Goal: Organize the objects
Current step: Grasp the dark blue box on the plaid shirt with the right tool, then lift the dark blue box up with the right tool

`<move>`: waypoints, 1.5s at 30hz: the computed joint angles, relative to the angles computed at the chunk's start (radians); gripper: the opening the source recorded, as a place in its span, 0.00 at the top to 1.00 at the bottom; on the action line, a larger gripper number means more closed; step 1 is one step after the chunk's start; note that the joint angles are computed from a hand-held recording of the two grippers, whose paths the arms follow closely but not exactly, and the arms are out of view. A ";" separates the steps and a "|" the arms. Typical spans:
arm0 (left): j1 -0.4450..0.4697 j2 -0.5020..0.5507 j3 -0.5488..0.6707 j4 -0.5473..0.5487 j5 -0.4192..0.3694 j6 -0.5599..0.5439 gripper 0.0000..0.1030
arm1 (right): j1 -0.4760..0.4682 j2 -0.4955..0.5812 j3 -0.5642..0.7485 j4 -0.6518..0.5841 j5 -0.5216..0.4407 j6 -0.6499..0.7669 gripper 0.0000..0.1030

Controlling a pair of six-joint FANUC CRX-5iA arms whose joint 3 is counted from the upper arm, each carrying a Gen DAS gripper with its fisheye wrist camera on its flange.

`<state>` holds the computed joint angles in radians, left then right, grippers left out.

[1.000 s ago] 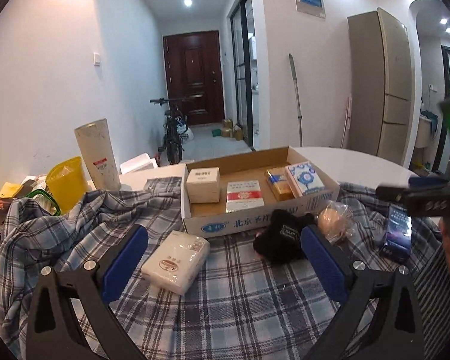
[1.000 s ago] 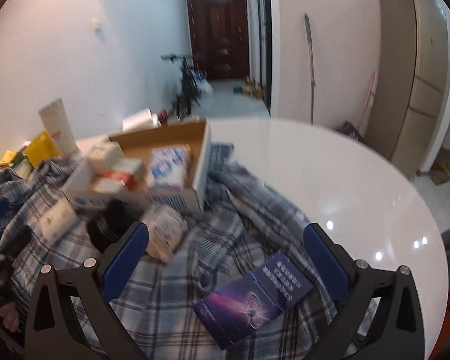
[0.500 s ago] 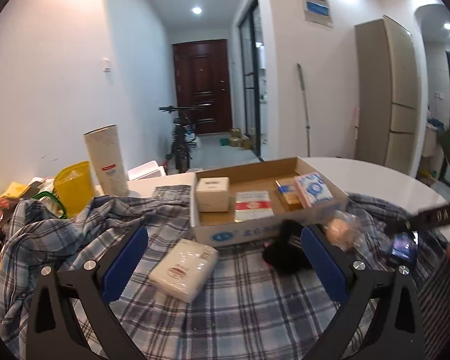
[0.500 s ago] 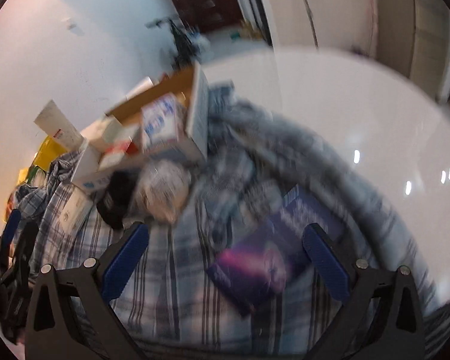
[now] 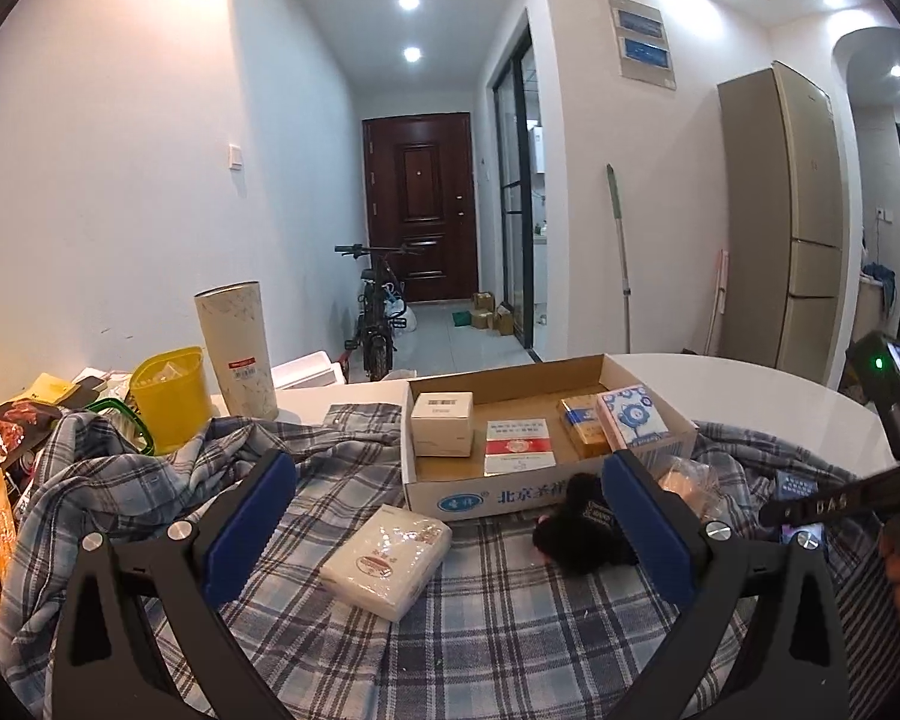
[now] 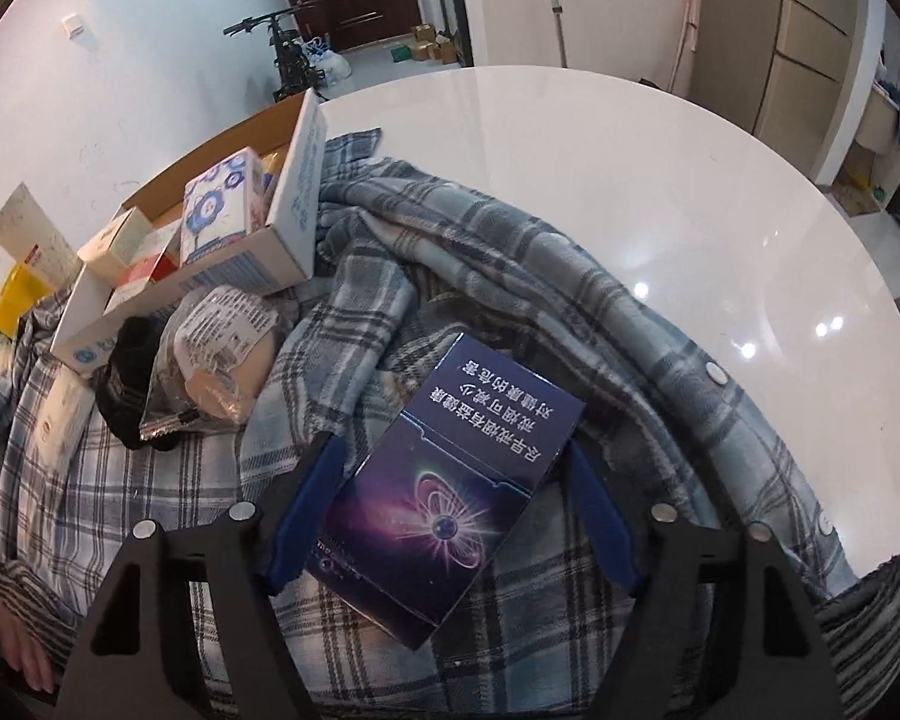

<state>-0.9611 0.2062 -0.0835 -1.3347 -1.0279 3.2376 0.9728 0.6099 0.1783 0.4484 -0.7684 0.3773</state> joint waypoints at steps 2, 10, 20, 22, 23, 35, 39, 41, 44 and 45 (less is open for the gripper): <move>0.018 -0.005 -0.001 0.025 0.020 -0.006 0.00 | 0.004 0.014 0.026 -0.021 -0.017 0.038 0.28; 0.115 -0.062 -0.047 0.124 0.133 0.043 0.00 | 0.013 0.000 -0.011 0.033 0.019 0.053 0.49; 0.183 -0.057 -0.050 0.227 0.199 -0.004 0.00 | 0.027 -0.099 -0.125 0.335 0.205 -0.161 0.50; 0.182 -0.053 -0.048 0.227 0.192 -0.007 0.00 | 0.036 -0.080 -0.094 0.388 0.208 -0.161 0.50; 0.183 -0.051 -0.046 0.229 0.189 -0.011 0.00 | 0.038 -0.067 -0.075 0.410 0.214 -0.153 0.50; 0.216 -0.041 -0.040 0.297 0.226 -0.086 0.00 | 0.032 0.102 0.128 0.090 0.190 0.225 0.51; 0.225 -0.043 -0.044 0.309 0.238 -0.089 0.00 | 0.029 0.112 0.158 0.015 0.160 0.342 0.51; 0.228 -0.043 -0.045 0.313 0.242 -0.089 0.00 | 0.023 0.107 0.164 -0.039 0.164 0.374 0.50; 0.234 -0.043 -0.046 0.323 0.247 -0.093 0.00 | 0.020 0.099 0.164 -0.066 0.162 0.401 0.50; 0.235 -0.043 -0.046 0.324 0.248 -0.093 0.00 | 0.018 0.096 0.163 -0.077 0.163 0.404 0.50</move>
